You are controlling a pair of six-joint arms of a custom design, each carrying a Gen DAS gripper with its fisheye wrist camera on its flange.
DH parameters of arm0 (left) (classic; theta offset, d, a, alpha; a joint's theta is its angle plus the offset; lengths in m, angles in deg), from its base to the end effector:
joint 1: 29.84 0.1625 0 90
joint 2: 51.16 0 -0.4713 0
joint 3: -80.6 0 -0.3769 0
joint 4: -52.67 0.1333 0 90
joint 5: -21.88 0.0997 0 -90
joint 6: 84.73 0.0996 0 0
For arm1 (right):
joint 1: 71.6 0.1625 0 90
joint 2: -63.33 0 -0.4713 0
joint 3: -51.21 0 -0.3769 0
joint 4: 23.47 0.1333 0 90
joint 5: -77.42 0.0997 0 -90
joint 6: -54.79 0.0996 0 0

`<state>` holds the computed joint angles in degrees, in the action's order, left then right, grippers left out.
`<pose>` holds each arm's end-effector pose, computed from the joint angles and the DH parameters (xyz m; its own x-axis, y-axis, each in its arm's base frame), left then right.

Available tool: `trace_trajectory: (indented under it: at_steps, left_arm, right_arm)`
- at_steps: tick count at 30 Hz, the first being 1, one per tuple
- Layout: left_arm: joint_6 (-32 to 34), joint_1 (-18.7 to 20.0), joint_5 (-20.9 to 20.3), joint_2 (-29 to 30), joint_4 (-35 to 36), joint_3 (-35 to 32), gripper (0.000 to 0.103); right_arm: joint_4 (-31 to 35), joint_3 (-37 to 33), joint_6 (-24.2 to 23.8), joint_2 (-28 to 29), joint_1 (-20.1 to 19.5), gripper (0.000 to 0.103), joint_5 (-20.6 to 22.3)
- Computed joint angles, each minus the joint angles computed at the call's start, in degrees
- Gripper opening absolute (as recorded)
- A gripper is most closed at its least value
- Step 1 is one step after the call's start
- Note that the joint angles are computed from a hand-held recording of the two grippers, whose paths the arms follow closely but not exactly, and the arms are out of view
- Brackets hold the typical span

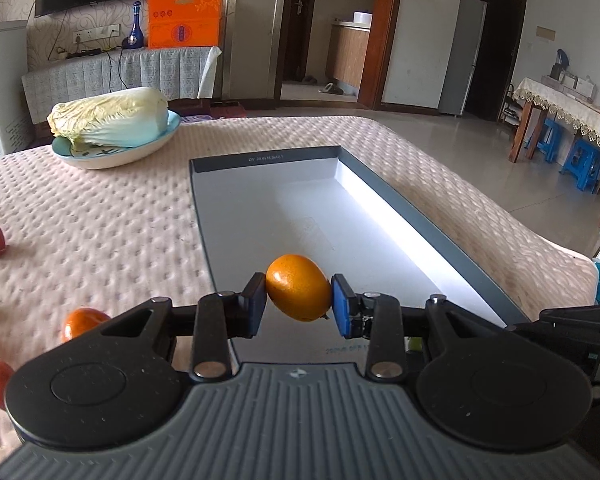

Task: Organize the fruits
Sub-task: 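Open the left tool to drop the tomato in the box while the right tool releases the green tomato, then grasp the red fruit with the left tool while the right tool grasps a brown kiwi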

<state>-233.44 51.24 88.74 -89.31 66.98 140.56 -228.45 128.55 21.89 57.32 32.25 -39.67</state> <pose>0.0563 -0.7536 0.1791 -0.7709 0.1563 -0.6175 0.5755 0.5865 -0.5700 0.2584 -0.6806 -0.1406 -0.6949 -0.3043 0.6516 -0.6558 0.6399 -0.4006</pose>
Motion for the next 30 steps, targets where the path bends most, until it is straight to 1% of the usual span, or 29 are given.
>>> trace_trajectory:
  at_steps: [4, 8, 9, 10, 11, 12, 13, 14, 15, 16, 17, 18, 21, 24, 27, 30]
  left_arm:
    - [0.28, 0.02, -0.41, 0.89, 0.45, -1.26, 0.041]
    - [0.52, 0.07, 0.01, 0.59, -0.33, -0.80, 0.041]
    - [0.81, 0.06, 0.07, 0.40, -0.74, -0.47, 0.044]
    - [1.07, 0.02, 0.20, 0.07, -1.15, -0.01, 0.052]
    - [1.38, 0.03, 0.52, -0.37, -1.91, 0.69, 0.057]
    - [1.76, 0.07, 0.85, -0.82, -2.77, 1.41, 0.064]
    - [2.34, 0.05, 1.18, -1.55, -4.07, 2.59, 0.069]
    - [2.75, 0.05, 1.33, -2.02, -4.89, 3.29, 0.070]
    - [2.84, 0.02, 1.24, -2.36, -5.20, 3.64, 0.071]
    - [2.68, -0.01, 1.29, -2.74, -5.32, 3.98, 0.072]
    - [2.58, 0.07, 1.62, -3.09, -5.39, 4.21, 0.072]
    - [2.48, 0.14, 2.07, -3.66, -5.77, 4.80, 0.072]
    - [2.38, 0.34, 2.99, -5.71, -7.17, 7.04, 0.074]
    - [2.78, 0.49, 2.83, -7.65, -8.49, 9.18, 0.076]
    - [2.17, 0.75, 2.49, -10.87, -10.88, 12.72, 0.076]
    - [2.41, 1.04, 1.62, -14.60, -13.84, 16.57, 0.076]
  right_arm:
    - [1.16, -1.44, 0.03, 0.67, -0.01, 0.029, -0.44]
    - [1.98, -2.70, 0.52, 1.24, -0.04, 0.029, -0.95]
    - [2.06, -2.92, 0.81, 1.31, -0.04, 0.029, -0.85]
    - [2.16, -3.05, 1.14, 1.35, -0.04, 0.029, -0.71]
    - [2.28, -3.17, 1.48, 1.39, -0.02, 0.030, -0.69]
    - [2.37, -3.34, 1.86, 1.46, 0.02, 0.030, -0.80]
    - [2.09, -3.53, 2.20, 1.62, 0.07, 0.030, -0.98]
    - [1.91, -3.73, 2.45, 1.76, 0.15, 0.030, -1.16]
    - [1.54, -4.06, 2.54, 2.00, 0.21, 0.034, -1.45]
    - [0.90, -4.19, 2.55, 2.16, 0.25, 0.038, -1.63]
    - [0.28, -4.50, 2.56, 2.40, 0.32, 0.045, -1.95]
    - [-0.47, -4.71, 2.49, 2.62, 0.36, 0.049, -2.29]
    - [-1.54, -4.83, 2.88, 2.75, 0.36, 0.049, -2.79]
    - [-1.68, -4.96, 3.58, 2.78, 0.40, 0.049, -3.06]
    - [-3.88, -4.97, 3.76, 3.09, 0.60, 0.049, -2.42]
    - [-7.01, -4.69, 3.93, 3.33, 0.76, 0.049, -0.76]
